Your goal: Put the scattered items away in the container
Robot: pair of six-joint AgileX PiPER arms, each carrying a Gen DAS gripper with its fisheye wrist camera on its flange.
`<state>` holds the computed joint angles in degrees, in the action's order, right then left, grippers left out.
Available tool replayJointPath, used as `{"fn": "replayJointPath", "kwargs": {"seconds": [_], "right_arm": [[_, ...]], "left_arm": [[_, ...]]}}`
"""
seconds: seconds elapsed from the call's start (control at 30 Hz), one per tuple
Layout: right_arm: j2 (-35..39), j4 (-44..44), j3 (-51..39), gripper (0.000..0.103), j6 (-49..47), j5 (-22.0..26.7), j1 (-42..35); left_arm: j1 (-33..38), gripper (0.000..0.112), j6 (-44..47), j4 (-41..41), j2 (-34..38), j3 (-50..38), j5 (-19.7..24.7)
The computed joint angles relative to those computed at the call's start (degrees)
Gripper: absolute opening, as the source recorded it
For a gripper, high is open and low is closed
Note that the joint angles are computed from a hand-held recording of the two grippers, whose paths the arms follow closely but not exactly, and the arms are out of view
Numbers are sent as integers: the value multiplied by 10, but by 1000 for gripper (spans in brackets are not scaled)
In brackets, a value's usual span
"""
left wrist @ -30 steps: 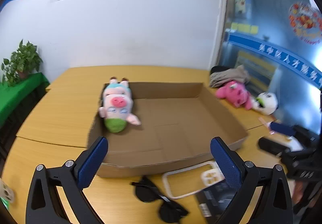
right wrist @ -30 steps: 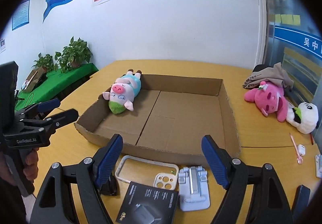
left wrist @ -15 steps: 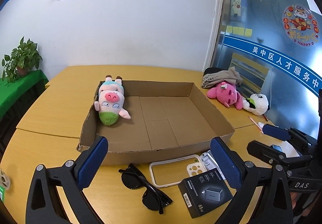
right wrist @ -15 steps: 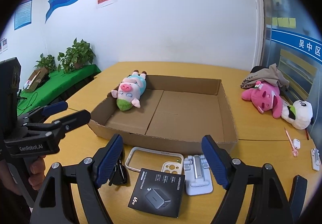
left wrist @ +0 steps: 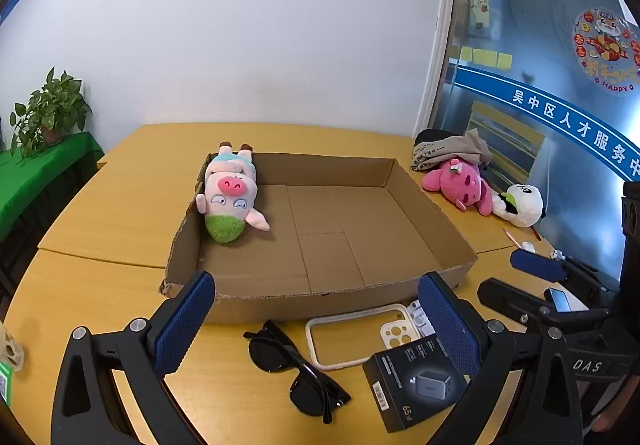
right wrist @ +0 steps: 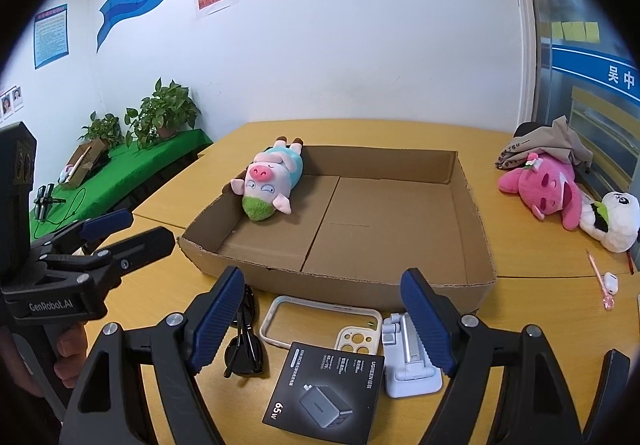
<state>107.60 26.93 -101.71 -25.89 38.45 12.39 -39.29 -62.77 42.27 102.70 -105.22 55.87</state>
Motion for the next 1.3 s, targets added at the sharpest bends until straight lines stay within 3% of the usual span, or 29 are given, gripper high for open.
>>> {"fn": "replayJointPath", "kwargs": {"seconds": [0.37,0.6,0.77,0.87,0.97,1.07,1.3], "right_arm": [[55,-46,-56,81,43,29,2],[104,-53,-127,80,48,54,7],[119,-28,-138,81,19,67,-2],[122,23,-125,81,-31,93,-28],[129,76,-111,81,-84,153,-61],[131,127,-75,81,-139,208,-99],[166,124,-61,80,-146,283,-121]], "left_arm": [[36,103,58,-82,28,12,-81],[57,103,50,-88,26,24,-98],[66,103,57,-102,18,41,-108],[72,103,77,-140,3,75,-139],[76,103,130,-217,-11,114,-174],[84,102,232,-349,-18,151,-217],[81,94,432,-600,27,167,-239]]}}
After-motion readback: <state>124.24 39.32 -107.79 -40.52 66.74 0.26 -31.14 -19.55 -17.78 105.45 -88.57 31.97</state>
